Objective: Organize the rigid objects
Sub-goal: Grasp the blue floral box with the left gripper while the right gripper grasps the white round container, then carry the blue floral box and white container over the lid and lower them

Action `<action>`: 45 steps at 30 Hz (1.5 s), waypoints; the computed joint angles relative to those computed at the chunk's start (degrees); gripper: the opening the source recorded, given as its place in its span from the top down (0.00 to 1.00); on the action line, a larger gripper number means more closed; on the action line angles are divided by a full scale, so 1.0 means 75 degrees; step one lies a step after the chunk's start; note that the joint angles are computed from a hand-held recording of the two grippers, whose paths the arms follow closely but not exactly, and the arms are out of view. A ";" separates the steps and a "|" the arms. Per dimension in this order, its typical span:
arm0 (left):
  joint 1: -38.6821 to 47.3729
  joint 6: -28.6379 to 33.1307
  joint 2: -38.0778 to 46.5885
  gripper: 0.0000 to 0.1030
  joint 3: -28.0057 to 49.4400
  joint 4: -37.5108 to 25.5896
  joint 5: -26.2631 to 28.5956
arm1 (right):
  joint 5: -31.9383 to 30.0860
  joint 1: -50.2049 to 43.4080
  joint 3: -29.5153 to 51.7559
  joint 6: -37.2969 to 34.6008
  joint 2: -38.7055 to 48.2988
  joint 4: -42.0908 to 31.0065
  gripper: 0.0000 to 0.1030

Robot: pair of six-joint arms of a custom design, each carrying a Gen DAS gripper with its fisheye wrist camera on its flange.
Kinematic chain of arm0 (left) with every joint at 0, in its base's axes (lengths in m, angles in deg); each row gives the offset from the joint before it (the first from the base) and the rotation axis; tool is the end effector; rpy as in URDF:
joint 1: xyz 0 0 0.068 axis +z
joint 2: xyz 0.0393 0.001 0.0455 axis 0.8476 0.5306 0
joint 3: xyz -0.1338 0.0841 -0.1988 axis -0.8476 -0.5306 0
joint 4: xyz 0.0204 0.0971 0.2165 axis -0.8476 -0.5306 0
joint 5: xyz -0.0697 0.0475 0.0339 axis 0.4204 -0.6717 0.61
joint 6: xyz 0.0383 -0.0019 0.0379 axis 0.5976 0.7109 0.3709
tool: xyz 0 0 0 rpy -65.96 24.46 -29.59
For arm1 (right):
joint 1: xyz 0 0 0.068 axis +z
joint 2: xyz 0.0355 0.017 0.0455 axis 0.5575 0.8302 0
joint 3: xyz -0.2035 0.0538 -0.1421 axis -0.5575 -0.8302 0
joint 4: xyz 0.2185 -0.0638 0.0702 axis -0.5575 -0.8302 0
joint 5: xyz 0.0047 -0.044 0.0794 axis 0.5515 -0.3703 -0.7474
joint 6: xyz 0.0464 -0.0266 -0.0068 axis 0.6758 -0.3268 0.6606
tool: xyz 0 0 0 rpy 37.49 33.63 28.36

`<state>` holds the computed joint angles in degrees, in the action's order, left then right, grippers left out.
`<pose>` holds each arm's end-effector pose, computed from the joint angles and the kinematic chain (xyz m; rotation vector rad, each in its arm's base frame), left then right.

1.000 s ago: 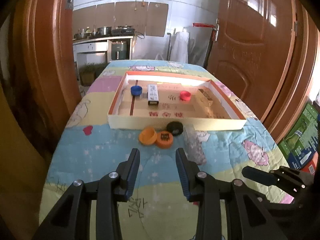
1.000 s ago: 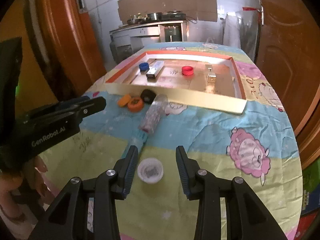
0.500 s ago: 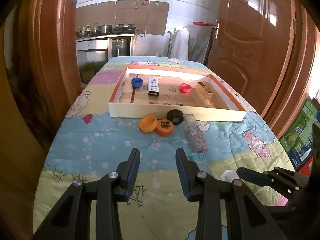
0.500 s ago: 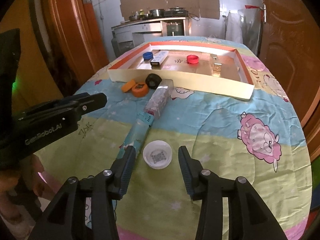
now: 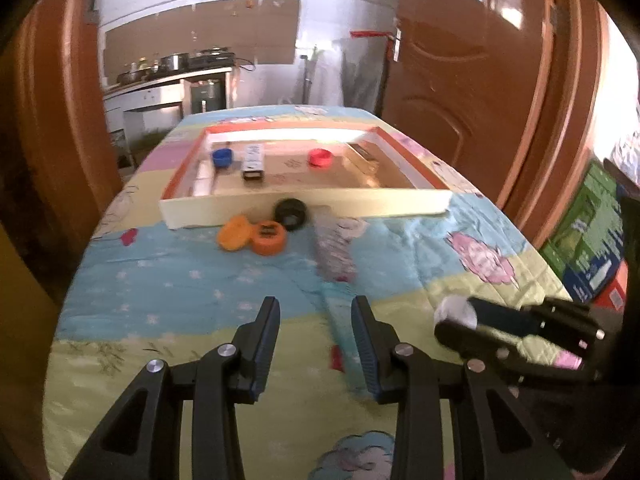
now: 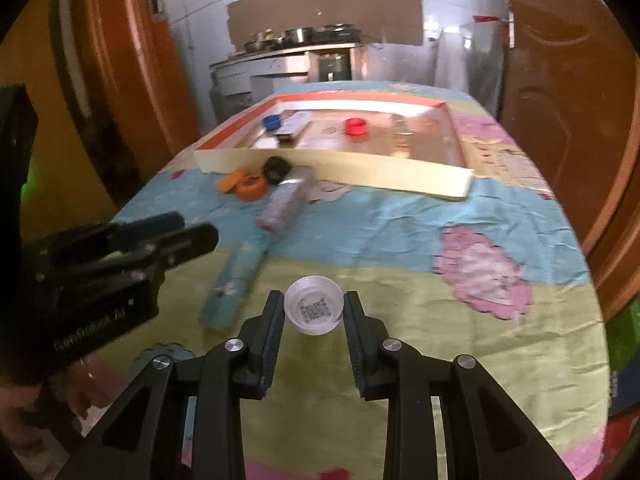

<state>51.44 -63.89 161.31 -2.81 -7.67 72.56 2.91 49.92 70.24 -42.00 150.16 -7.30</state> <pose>0.2946 -0.0401 0.0828 0.2968 2.3196 -0.2386 0.2931 0.0864 0.0562 -0.2385 2.3670 0.2481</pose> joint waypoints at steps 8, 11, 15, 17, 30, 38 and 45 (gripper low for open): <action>-0.0959 -0.0351 0.0483 0.64 0.0116 0.0086 -0.0884 | -0.0147 -0.0553 -0.0356 0.0005 -0.0090 0.0211 0.70; -0.1080 -0.0478 0.0656 0.64 0.0155 0.0161 -0.1228 | -0.0195 -0.0570 -0.0428 -0.0017 -0.0105 0.0296 0.70; -0.0914 -0.0689 0.0791 0.75 0.0042 0.0459 -0.1101 | -0.0231 -0.0563 -0.0513 -0.0028 -0.0142 0.0372 0.70; -0.0757 -0.0729 0.0803 0.77 0.0014 0.0535 -0.0883 | -0.0261 -0.0574 -0.0521 -0.0003 -0.0143 0.0373 0.70; -0.0505 -0.0757 0.0470 0.78 -0.0253 0.0698 -0.0529 | -0.0299 -0.0501 -0.0557 0.0029 -0.0265 0.0352 0.70; -0.0332 -0.0812 -0.0232 0.78 -0.0359 0.0393 -0.0349 | -0.0282 -0.0401 -0.0478 0.0052 -0.0482 0.0179 0.70; -0.0198 -0.0727 -0.0682 0.78 -0.0139 -0.0113 -0.0256 | -0.0223 -0.0302 -0.0262 0.0045 -0.0692 -0.0098 0.70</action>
